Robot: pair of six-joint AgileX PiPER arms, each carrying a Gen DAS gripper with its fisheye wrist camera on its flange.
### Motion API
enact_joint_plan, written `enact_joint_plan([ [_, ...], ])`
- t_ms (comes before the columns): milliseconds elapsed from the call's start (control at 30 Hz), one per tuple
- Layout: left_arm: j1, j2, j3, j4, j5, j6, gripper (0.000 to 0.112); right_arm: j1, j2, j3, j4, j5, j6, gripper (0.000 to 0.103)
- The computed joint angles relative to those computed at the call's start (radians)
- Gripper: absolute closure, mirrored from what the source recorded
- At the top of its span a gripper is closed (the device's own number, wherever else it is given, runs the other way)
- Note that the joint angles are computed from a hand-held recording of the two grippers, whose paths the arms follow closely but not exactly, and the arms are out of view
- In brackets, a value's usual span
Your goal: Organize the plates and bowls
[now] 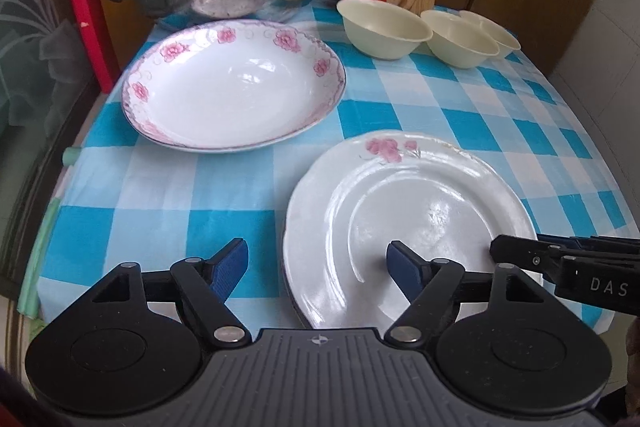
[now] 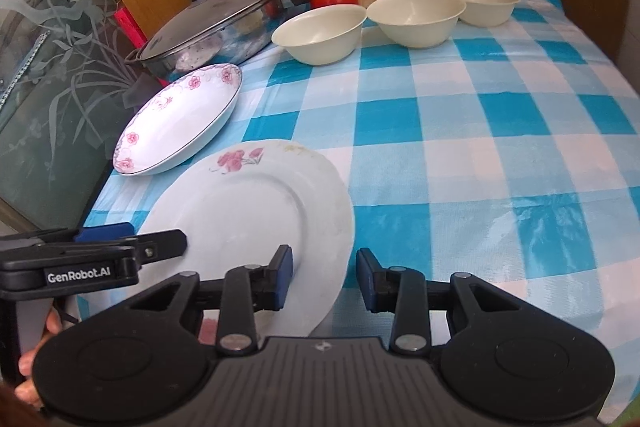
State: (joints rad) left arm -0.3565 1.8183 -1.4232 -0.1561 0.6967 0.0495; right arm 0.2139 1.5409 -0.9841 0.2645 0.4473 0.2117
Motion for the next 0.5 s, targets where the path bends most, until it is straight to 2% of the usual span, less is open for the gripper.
enact_joint_plan([
  [167,0.000,0.012,-0.010,-0.084,0.022,0.093,0.027,-0.008,0.007,0.002,0.039,-0.011,-0.015,0.069],
  [267,-0.019,0.020,-0.017,-0.057,0.019,0.084,0.022,-0.024,0.013,-0.001,0.100,-0.005,-0.060,0.068],
  [500,-0.046,0.063,-0.084,-0.010,0.048,0.014,0.021,-0.032,0.020,-0.019,0.081,0.015,-0.035,0.062],
])
